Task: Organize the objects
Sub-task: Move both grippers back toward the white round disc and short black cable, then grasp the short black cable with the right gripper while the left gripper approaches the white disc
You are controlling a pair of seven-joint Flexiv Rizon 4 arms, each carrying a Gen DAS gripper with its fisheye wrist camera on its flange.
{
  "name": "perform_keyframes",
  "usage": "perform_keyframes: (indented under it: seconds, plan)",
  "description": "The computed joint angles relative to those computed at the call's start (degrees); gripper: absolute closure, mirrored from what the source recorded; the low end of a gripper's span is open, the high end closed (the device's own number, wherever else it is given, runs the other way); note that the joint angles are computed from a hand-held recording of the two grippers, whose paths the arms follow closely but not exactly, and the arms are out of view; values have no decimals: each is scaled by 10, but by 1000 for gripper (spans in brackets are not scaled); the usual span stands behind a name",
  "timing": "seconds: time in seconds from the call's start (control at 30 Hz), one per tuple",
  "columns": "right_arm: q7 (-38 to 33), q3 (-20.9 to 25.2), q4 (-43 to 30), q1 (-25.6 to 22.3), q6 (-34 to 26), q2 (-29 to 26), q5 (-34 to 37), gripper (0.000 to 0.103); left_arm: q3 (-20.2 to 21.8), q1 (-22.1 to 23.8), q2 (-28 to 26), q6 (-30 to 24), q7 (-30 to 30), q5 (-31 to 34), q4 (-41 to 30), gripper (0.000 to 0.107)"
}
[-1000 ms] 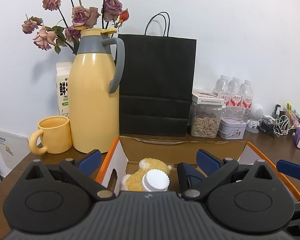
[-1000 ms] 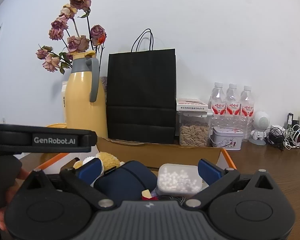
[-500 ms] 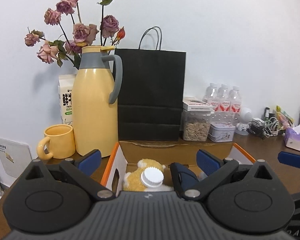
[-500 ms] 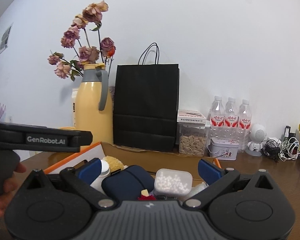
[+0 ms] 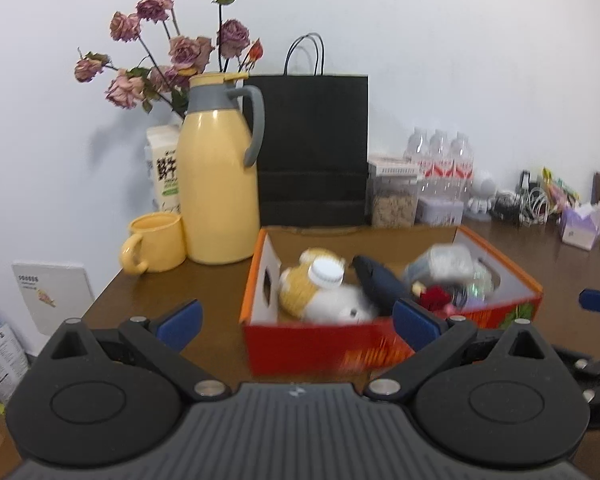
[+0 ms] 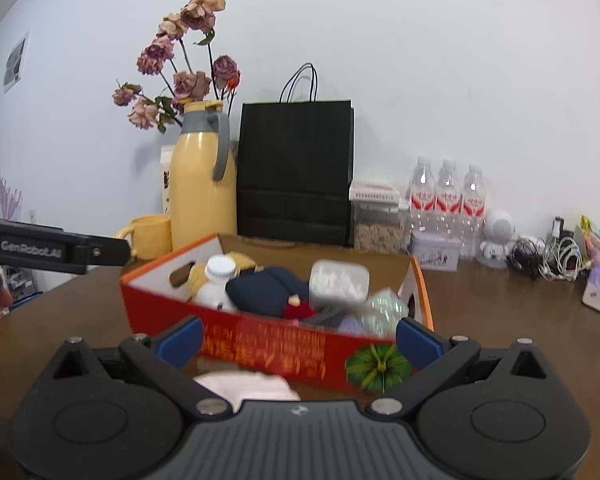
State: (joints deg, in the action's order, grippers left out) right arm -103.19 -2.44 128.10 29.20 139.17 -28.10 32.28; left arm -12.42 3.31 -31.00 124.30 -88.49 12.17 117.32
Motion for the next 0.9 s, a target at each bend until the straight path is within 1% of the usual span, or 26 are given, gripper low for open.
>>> perform_keyframes:
  seconds: [0.13,0.47,0.57,0.67,0.7,0.77,0.83,0.87,0.9]
  plan:
    - [5,11,25,5,8,5,7,0,12,4,13,2,0,2,33,4]
    - [18,26,65,27,6,5,17,0,10,39,27,-2,-6,30,89,4]
    - [24,28,70,35,-2,3,10,0,12,44,28,-6,-3,32,98,4]
    - [31,35,73,39,-10,0,-12,1,5,63,28,-10,-4,44,105,4]
    - [35,39,74,39,-11,-1,-23,2,-2,74,27,-13,-6,53,106,4]
    - [41,42,73,39,-25,-2,-46,8,-10,89,26,-16,-7,64,109,4]
    - [40,35,65,52,-47,-3,-53,13,-19,103,23,-20,-9,74,109,4]
    - [39,31,61,57,-59,-4,-57,20,-27,113,21,-23,-10,82,109,4]
    - [40,28,58,61,-67,-5,-61,26,-36,122,19,-26,-11,89,107,4]
